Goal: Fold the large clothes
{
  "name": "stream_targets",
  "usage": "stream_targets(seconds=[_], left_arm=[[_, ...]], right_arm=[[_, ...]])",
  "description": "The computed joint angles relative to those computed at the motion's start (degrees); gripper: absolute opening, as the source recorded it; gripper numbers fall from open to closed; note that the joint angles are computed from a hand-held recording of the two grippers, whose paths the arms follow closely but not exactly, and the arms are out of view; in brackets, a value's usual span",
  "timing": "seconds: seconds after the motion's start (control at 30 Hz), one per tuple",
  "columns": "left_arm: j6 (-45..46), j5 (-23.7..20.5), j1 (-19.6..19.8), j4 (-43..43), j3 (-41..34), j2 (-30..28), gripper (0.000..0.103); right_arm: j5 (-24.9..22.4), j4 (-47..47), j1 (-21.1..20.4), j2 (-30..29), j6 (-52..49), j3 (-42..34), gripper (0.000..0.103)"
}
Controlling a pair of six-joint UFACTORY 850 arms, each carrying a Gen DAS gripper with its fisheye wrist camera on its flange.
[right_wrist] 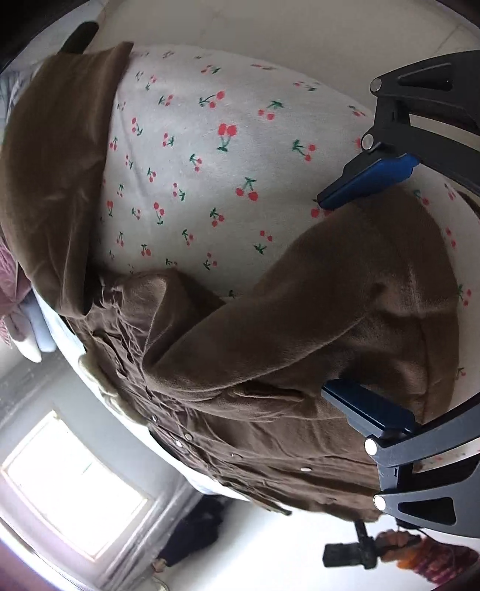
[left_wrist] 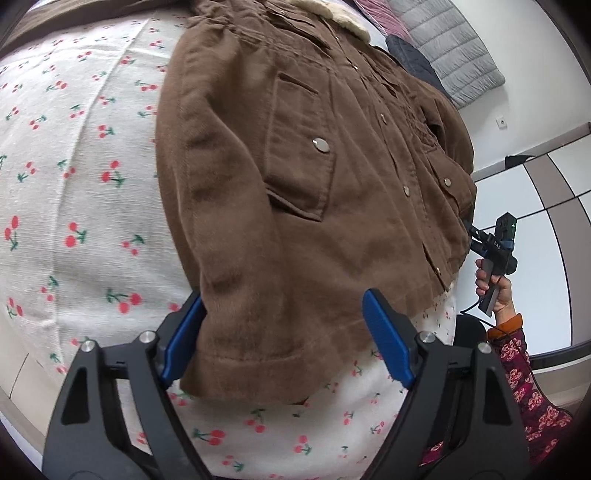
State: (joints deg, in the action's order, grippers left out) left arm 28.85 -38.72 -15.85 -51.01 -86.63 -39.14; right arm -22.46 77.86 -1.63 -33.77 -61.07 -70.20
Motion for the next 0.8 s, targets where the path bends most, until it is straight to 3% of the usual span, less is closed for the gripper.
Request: stream_targets(seconds=[0.07,0.13,0.17,0.23,0.27,0.3,0.47,0.67,0.8], left_arm=[[-0.30,-0.81,-0.27,0.22,-0.17,-0.03,0.074],[-1.94,-0.89,-1.39,2.93,-0.57,0.07,0.058],[-4.38,-0.40,-2.05,5.67,-0.79,0.06,0.047],[-9.34,1.18,-2.97,10.33,-1.00,0.17,0.040],[-11.29,1.72,-3.24,11.77,-1.01,0.41,0.033],[-13.52,2.23,-3.34,13.32,-0.89,0.83,0.028],[-14.15,6.11,-2.43,10.43,1.80,6.39,0.021],[-16.21,7.75,-0.59,9.70,3.55,12.44,0.015],[-17.65,5.89,0.66,11.62,5.52,14.08,0.014]], right_arm=[[0.04,-5.21,0.93,0.44,5.65,-0.18,0.093],[-0.26,-8.35,1.69,0.93,8.95,0.05,0.086],[0.03,-10.78,2.21,1.24,11.60,0.13,0.078],[-0.39,-10.64,2.08,2.29,12.44,1.54,0.057],[-1.94,-7.58,1.65,2.60,11.49,2.16,0.040],[-2.61,-4.92,1.41,2.99,10.59,2.76,0.032],[0.44,3.10,3.10,8.52,5.81,7.14,0.024],[-2.93,18.37,3.42,18.12,-5.39,12.76,0.019],[-3.26,16.08,2.93,20.25,-2.29,14.21,0.018]])
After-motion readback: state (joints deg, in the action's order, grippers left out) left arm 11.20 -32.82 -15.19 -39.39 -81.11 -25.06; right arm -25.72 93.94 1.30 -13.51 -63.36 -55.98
